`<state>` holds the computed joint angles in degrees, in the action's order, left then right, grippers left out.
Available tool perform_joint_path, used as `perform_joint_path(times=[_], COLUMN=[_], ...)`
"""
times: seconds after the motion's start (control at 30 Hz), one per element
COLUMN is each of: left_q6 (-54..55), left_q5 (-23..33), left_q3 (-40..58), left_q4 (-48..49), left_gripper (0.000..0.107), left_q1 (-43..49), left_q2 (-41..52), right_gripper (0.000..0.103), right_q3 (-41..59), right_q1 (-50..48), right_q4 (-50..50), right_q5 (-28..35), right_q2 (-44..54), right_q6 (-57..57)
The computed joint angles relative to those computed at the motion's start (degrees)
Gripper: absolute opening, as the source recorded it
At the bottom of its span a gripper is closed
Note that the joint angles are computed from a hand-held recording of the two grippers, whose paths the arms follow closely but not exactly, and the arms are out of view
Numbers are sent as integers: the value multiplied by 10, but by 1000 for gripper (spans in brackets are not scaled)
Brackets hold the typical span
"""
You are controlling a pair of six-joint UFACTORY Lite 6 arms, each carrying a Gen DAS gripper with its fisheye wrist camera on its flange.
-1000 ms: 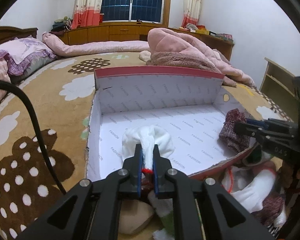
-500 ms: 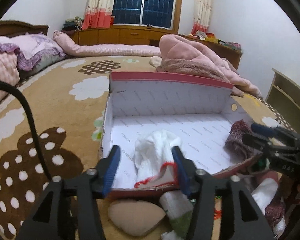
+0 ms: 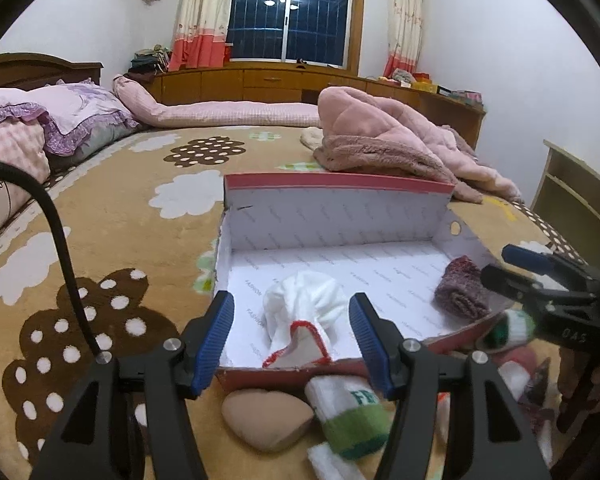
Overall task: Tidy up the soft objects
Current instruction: 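Move both open tools back toward the pile of soft items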
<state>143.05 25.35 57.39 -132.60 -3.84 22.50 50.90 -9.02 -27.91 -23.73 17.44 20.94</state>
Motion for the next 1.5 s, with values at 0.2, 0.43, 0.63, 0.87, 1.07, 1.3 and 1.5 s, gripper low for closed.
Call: perform_joint_path(times=[0.2,0.43,0.63,0.87,1.07,1.3,1.5], left_q6=[-116,-143,-112,-34,-40,-100,-163], left_q5=[3,11,9,8,23,46,92], left_q3=[-38,-104,-167,-243,-326,-368,-397], left_q4=[121,154,121,56,77,144,261], left_gripper=[63,63,63,63,63,57,45], left_q1=[6,-4,-15,-21,-6,42,129], left_q2=[-52,-118,-165,-225,-296,-327,-342], right_gripper=[68,68,68,68,68,68,51], right_q3=[-27,-83,-127,-208,-285,-359,-385], right_q1=[6,16,19,17,-6,-64,-201], right_q4=[-19,5,3,-2,-48,-203,-452], right_q5=[27,44,49,40,37,19,-80], right_q2=[-39,-104,-154,-232,-286,-357,-362], right_q6=[20,4,32,49,101,238,412])
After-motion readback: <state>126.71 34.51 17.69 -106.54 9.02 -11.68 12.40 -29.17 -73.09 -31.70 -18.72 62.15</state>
